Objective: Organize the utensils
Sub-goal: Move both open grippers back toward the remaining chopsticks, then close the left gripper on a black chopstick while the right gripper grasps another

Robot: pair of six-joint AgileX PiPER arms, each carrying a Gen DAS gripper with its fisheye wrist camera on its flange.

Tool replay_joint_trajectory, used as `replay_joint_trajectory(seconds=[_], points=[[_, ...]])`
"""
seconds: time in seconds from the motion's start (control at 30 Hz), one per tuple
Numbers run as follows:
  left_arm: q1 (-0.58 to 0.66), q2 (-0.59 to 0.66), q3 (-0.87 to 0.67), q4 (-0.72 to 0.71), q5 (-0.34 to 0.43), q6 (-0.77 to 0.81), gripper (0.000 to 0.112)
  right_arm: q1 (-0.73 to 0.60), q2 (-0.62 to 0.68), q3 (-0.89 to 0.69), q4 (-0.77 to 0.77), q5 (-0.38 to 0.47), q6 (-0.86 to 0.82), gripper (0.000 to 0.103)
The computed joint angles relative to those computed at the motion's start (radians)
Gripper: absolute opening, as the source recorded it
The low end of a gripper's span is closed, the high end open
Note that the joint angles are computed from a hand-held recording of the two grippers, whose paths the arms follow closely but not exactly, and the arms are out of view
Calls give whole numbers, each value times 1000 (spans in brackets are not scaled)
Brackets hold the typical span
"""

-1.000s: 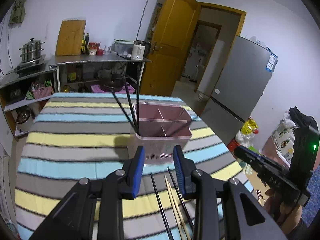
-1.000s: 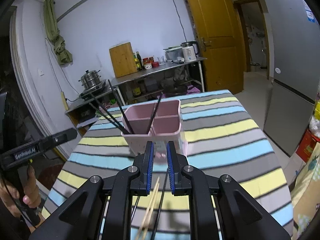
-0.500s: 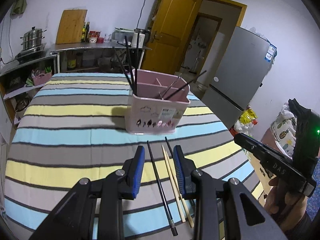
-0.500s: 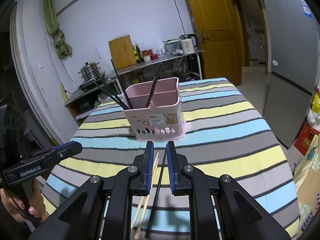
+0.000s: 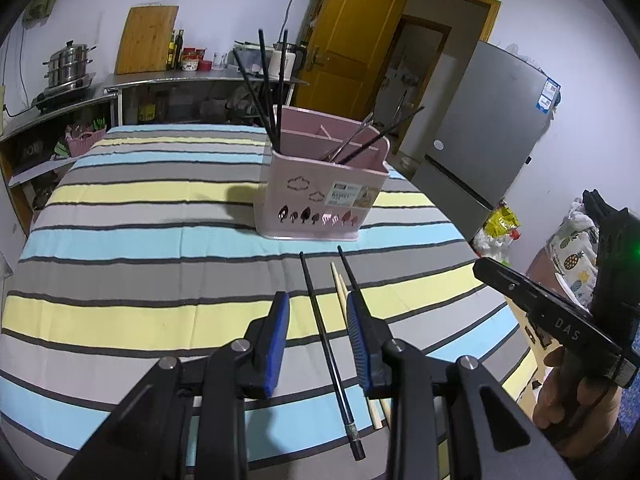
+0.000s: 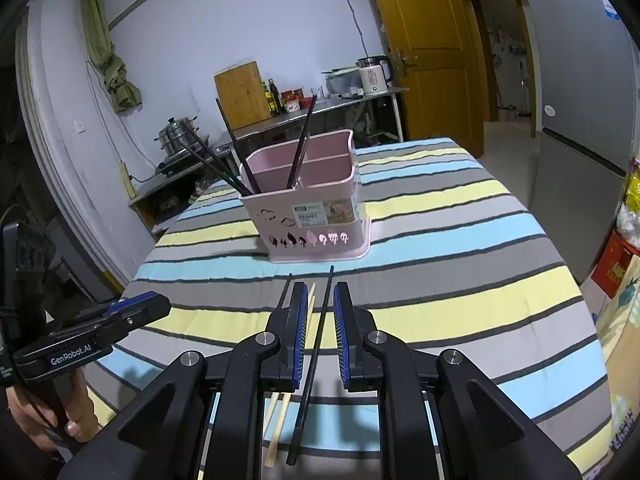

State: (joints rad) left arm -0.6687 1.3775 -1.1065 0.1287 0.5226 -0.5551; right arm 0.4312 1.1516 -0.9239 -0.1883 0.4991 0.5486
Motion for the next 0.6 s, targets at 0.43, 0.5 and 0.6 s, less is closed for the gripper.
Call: replay_joint_trajectory(seconds=[0.43,0.5,0.6], points=[[29,140,-23,-115,-37,88,31,-31,116,21,129,-59,-117,13],[35,179,-38,-138,-42,107,31,-39,147,21,166,-73,-152,13],[43,234,-63,-170,-45,138,31,-45,198,11,217,-85,-201,13]])
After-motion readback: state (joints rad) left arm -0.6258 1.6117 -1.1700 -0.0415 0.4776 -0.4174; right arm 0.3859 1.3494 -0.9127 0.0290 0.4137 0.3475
